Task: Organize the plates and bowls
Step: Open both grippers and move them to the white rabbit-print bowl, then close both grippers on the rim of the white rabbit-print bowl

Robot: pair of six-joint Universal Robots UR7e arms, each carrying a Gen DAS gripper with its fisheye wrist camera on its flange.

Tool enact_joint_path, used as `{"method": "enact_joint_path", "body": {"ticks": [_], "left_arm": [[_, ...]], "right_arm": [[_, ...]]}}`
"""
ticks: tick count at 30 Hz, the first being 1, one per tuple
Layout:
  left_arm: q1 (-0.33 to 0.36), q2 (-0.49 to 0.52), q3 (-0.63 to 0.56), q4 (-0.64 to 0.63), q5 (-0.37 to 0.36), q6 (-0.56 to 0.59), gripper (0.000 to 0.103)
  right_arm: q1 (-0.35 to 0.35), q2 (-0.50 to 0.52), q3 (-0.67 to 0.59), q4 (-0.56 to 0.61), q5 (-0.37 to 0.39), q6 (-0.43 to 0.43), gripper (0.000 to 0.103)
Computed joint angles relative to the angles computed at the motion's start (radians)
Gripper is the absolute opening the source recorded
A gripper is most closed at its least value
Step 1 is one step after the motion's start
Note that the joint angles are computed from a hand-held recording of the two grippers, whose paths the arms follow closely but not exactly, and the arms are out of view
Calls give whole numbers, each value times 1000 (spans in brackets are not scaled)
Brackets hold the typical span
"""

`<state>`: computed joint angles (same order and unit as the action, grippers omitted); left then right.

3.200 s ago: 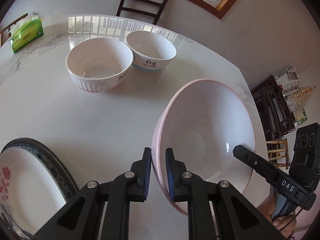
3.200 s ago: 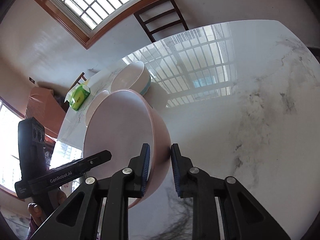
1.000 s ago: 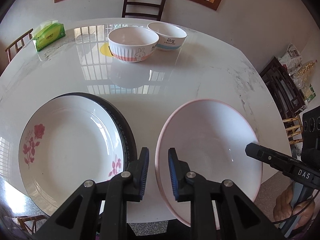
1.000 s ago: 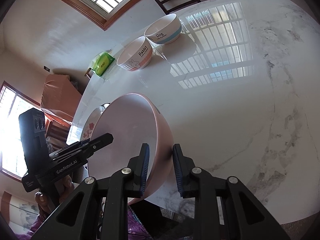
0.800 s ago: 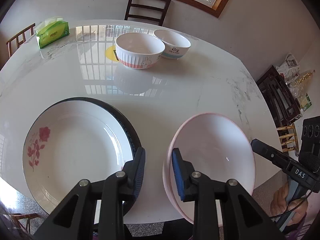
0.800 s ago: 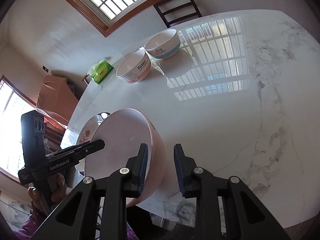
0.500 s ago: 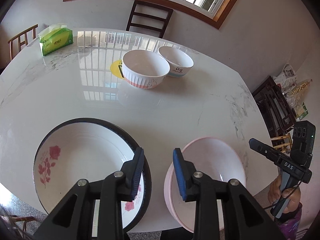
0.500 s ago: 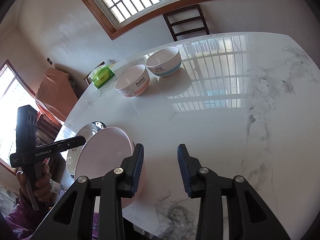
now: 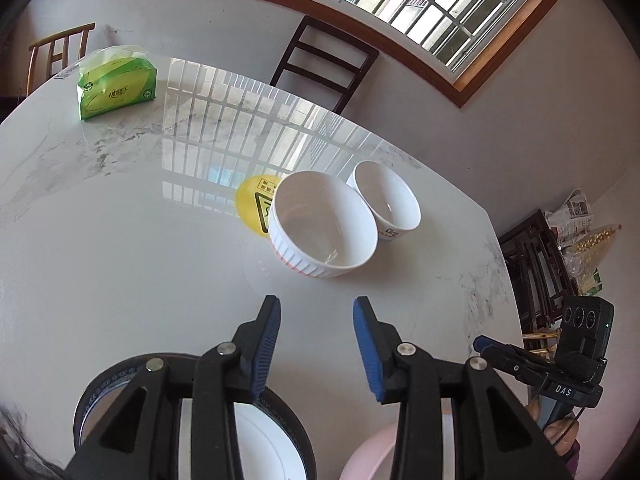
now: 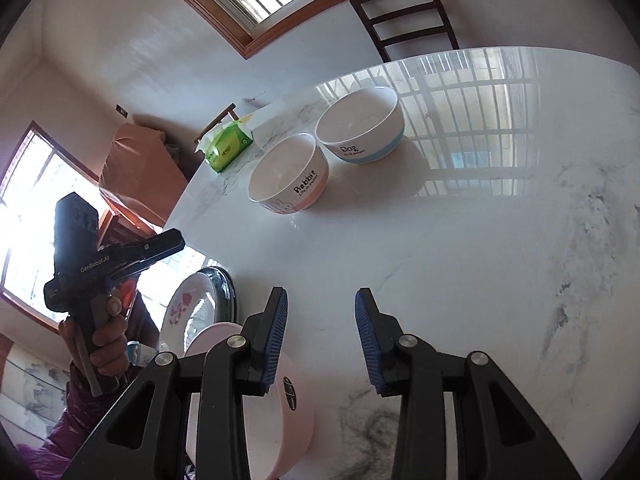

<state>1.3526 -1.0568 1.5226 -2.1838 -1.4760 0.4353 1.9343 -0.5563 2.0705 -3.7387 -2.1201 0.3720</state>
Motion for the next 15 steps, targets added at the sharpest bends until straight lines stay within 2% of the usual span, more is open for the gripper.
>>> {"method": "enact_joint_path", "body": {"ticks": [7, 11, 15], "left_arm": [[-8, 131, -127, 22, 54, -1, 39], [6, 198, -230, 96, 16, -43, 39], [2, 240, -272, 113, 25, -44, 39]], "right_arm": [[-83, -38, -99, 150, 140, -40, 44], [-106, -32, -181, 245, 149, -55, 48], [-123, -12, -265, 333, 137, -57, 52]]}}
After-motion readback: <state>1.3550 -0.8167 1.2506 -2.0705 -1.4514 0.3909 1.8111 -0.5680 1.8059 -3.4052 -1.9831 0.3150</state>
